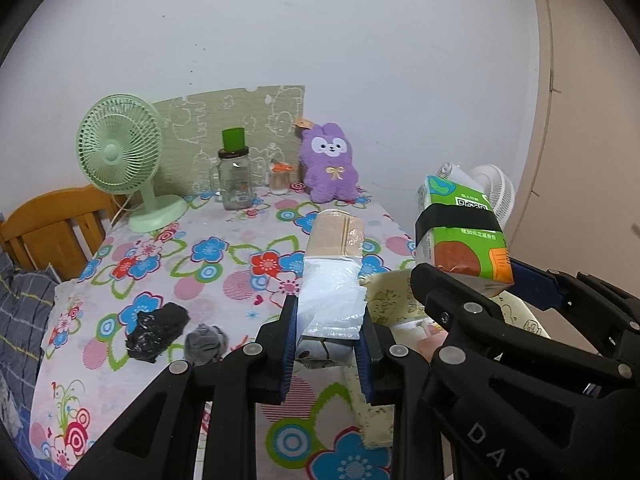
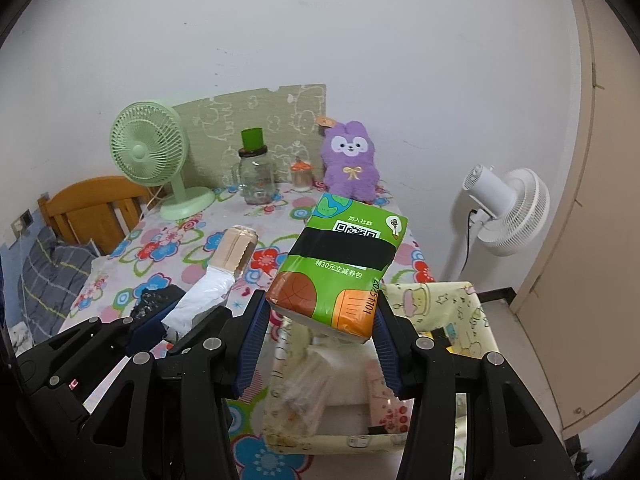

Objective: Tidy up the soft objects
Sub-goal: 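Lift and carry the cloth and tissue pack with both tools toward the gift box, then lower both held items into the gift box and open both tools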

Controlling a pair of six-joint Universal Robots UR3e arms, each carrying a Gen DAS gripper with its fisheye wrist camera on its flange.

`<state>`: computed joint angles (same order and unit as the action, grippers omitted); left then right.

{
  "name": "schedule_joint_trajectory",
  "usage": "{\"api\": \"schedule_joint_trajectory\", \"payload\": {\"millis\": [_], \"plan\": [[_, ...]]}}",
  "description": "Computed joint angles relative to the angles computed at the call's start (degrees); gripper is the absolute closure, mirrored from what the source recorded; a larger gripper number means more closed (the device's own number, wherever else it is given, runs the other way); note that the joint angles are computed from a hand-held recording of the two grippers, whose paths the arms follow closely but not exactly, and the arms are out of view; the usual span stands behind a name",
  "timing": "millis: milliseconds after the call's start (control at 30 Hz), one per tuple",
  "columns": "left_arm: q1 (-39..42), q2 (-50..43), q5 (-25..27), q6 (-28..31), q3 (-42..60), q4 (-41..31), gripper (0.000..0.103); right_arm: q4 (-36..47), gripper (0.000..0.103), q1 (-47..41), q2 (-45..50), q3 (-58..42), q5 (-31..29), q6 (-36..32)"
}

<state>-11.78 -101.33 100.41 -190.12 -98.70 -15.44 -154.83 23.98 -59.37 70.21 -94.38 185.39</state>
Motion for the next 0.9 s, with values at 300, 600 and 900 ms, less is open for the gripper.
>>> {"api": "schedule_joint_trajectory", "payload": {"millis": [300, 600, 900], "plan": [[-2.2, -3.4, -0.3, -0.6, 3.2, -1.1, 0.078, -1.4, 0.050, -2.6, -1.9, 4.6, 0.7, -0.3], [-4.3, -7.0, -0.5, -0.9, 6.8, -2.1, 0.078, -2.8, 0.050, -5.3, -3.5, 8.5, 1.4, -0.5], [-6.0, -10.8, -1.2, -1.2, 10.4, -3.5, 0.078, -3.5, 0.050, -7.8, -4.4, 11.7, 2.2, -0.7]]}}
